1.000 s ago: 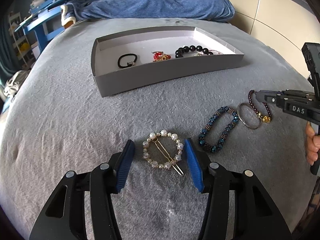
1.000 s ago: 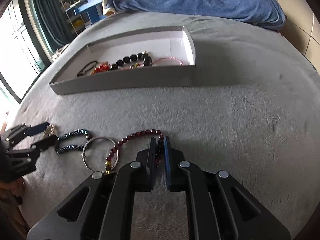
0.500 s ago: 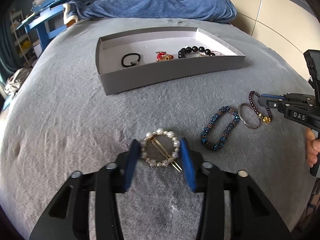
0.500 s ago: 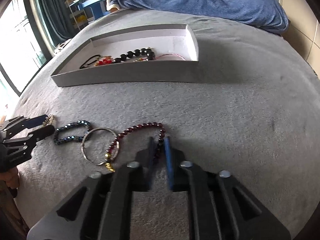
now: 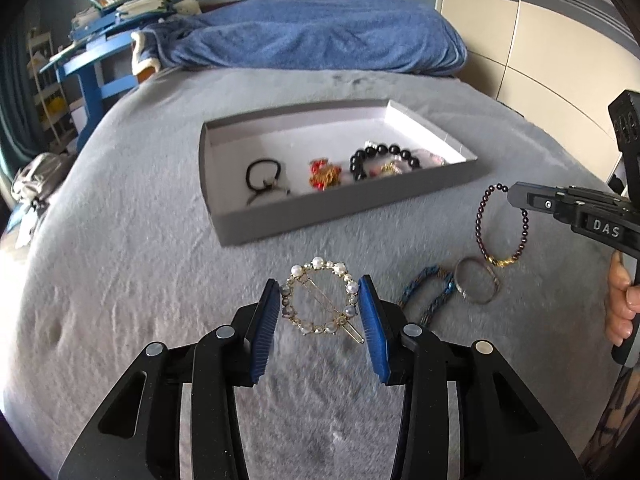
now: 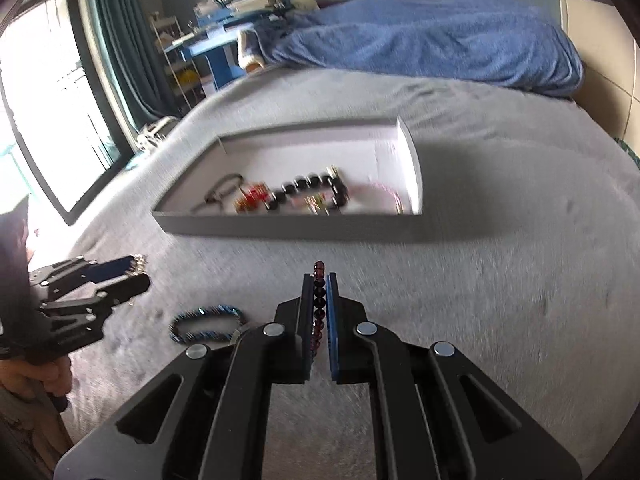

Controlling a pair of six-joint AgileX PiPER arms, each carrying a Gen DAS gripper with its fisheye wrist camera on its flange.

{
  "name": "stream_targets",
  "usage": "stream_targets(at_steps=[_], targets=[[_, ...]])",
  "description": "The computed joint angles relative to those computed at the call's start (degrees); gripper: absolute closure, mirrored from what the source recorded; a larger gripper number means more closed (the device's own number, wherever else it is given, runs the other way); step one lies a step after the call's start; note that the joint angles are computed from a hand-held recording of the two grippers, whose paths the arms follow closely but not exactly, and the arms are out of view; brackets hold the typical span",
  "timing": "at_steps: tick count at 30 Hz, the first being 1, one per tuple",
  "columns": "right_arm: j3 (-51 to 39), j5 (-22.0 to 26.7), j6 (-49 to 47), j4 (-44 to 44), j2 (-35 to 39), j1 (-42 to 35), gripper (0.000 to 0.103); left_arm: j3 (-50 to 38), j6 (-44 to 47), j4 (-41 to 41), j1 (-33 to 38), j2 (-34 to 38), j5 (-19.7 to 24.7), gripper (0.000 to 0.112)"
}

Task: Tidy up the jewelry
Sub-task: 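Lower pearl clip into tray and open left tool while right tool releases dark red bracelet there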

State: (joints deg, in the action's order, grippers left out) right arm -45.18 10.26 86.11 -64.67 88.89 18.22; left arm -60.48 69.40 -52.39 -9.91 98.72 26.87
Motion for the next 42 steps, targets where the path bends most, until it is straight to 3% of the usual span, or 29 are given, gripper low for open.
stream_targets(at_steps=[17, 27, 30, 42], targets=[[-6.35, 1.01, -8.22, 4.17, -1.80, 0.24, 0.097, -12.62, -7.58, 7.40, -3.45, 3.58, 0.56, 0.070], [-13.69, 0.38, -21.63, 13.63, 1.72, -1.79, 0.097, -21.54, -10.87, 9.26, -3.21, 9.49, 2.29, 0.071], [-17.08, 0.35, -29.22, 19.57, 3.95, -2.75, 0.097, -24.06, -12.04, 9.96, -3.23, 11.39, 2.92, 0.070], [-28.32, 0.49, -67.59, 57.35, 14.29, -7.19, 0.097, -37.16, -20.81, 16.07, -3.96, 20.86, 8.25, 0.070]])
